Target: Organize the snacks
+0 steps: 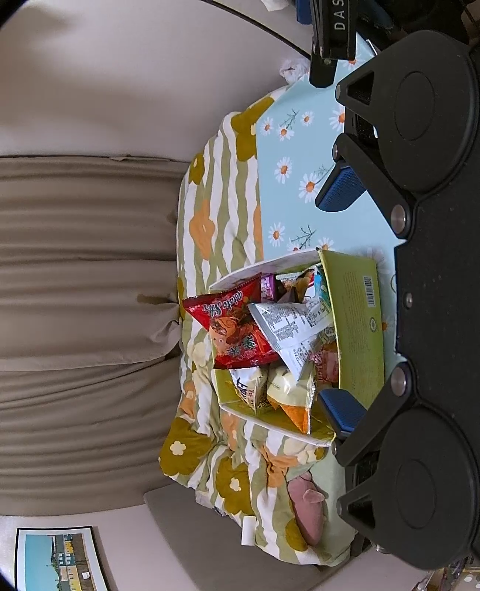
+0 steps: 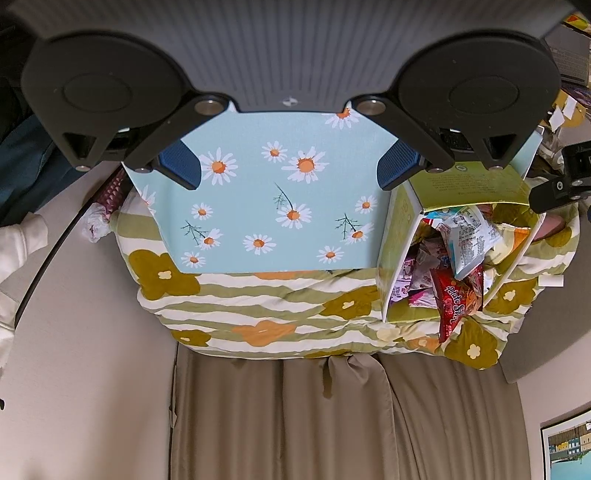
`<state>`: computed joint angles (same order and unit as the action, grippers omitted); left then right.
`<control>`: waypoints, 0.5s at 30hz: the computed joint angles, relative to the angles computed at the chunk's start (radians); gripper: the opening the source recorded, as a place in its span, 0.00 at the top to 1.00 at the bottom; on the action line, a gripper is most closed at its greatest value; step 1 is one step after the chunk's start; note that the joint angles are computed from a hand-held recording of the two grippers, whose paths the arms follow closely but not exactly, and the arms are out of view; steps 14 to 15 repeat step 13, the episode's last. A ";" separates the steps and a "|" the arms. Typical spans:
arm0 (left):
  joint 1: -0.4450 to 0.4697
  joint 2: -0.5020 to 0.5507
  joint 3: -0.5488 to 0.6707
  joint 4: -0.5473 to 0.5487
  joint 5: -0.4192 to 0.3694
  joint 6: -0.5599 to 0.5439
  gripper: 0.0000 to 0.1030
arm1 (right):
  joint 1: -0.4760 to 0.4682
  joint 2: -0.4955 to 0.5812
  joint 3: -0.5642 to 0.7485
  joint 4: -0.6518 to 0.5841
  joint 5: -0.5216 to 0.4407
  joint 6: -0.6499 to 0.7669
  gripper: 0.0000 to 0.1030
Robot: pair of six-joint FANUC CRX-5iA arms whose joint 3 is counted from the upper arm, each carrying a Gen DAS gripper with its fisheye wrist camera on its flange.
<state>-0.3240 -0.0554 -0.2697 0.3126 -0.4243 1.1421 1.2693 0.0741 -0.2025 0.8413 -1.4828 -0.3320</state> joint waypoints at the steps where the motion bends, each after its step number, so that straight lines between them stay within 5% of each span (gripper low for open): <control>1: -0.001 -0.003 -0.003 -0.001 0.007 0.003 0.00 | -0.004 0.003 0.004 0.000 0.003 0.002 0.00; 6: -0.012 -0.005 0.016 -0.068 0.010 0.075 0.00 | -0.007 0.003 0.002 0.008 0.004 0.005 0.00; 15: -0.009 -0.012 -0.008 0.001 0.031 0.012 0.00 | -0.010 -0.001 -0.007 0.016 0.005 -0.006 0.00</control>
